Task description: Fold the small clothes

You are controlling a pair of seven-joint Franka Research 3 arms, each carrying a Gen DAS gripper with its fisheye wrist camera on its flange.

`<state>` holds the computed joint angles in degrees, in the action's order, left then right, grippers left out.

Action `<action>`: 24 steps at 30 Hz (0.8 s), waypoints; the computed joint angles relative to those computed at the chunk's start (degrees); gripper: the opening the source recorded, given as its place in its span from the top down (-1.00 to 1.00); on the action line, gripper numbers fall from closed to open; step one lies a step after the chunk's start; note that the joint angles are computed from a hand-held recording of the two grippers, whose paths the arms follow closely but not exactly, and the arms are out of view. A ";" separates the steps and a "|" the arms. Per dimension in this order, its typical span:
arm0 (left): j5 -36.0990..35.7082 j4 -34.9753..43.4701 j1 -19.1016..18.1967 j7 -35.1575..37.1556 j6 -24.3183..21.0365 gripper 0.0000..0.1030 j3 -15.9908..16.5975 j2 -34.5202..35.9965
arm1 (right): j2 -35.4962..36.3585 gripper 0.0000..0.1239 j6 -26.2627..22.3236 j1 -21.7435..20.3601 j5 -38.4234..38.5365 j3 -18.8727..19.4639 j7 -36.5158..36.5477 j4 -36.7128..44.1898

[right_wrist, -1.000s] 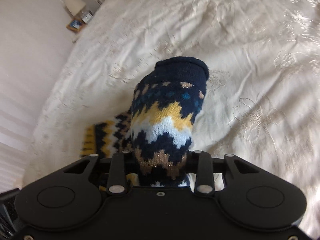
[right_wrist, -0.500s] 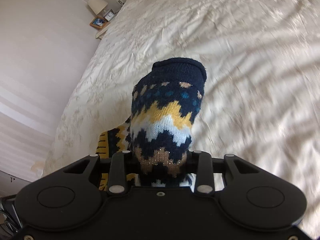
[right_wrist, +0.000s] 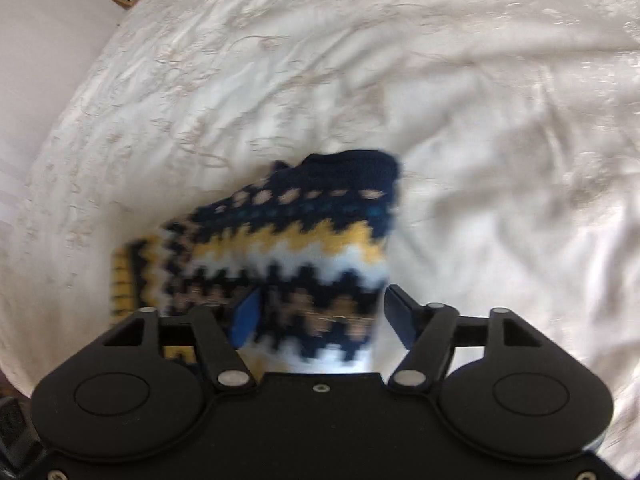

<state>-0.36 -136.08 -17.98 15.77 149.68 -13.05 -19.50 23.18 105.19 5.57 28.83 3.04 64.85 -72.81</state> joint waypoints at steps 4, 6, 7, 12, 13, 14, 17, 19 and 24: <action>5.65 2.46 1.42 -2.65 -6.15 0.25 -2.73 -2.21 | -3.49 -0.26 3.84 -1.35 2.24 -0.23 -3.34 -3.96; 9.90 4.68 2.05 -5.83 -10.82 0.26 -5.15 -3.98 | -6.84 -0.26 7.39 -2.24 5.21 -0.21 -6.75 -8.13; 12.24 6.13 2.54 -7.40 -12.47 0.26 -6.22 -4.14 | -8.74 -0.18 9.23 -2.82 7.74 -0.12 -9.12 -10.55; 21.89 17.48 3.58 -7.24 -14.75 0.25 -7.07 4.42 | -9.51 0.72 8.20 -2.00 9.96 -0.38 -13.12 -10.41; 22.62 19.25 3.36 -5.92 -14.94 0.25 -6.45 6.24 | -8.72 0.73 7.83 -1.46 8.97 -0.37 -12.77 -9.59; 23.81 21.51 3.25 -5.28 -15.04 0.25 -6.25 8.78 | -8.11 0.73 8.06 -0.82 7.80 -0.32 -12.52 -9.21; 26.22 27.14 2.43 -2.19 -15.91 0.25 -4.93 15.67 | -4.94 0.73 7.89 1.45 2.63 -0.38 -8.96 -6.56; 25.73 31.01 1.88 0.14 -16.74 0.25 -3.71 20.43 | -3.14 0.73 8.25 2.38 0.08 -0.34 -7.50 -5.63; 19.10 31.63 1.75 6.52 -17.85 0.21 -1.47 23.89 | -0.99 0.75 8.67 3.47 -4.20 -0.02 -7.06 -4.07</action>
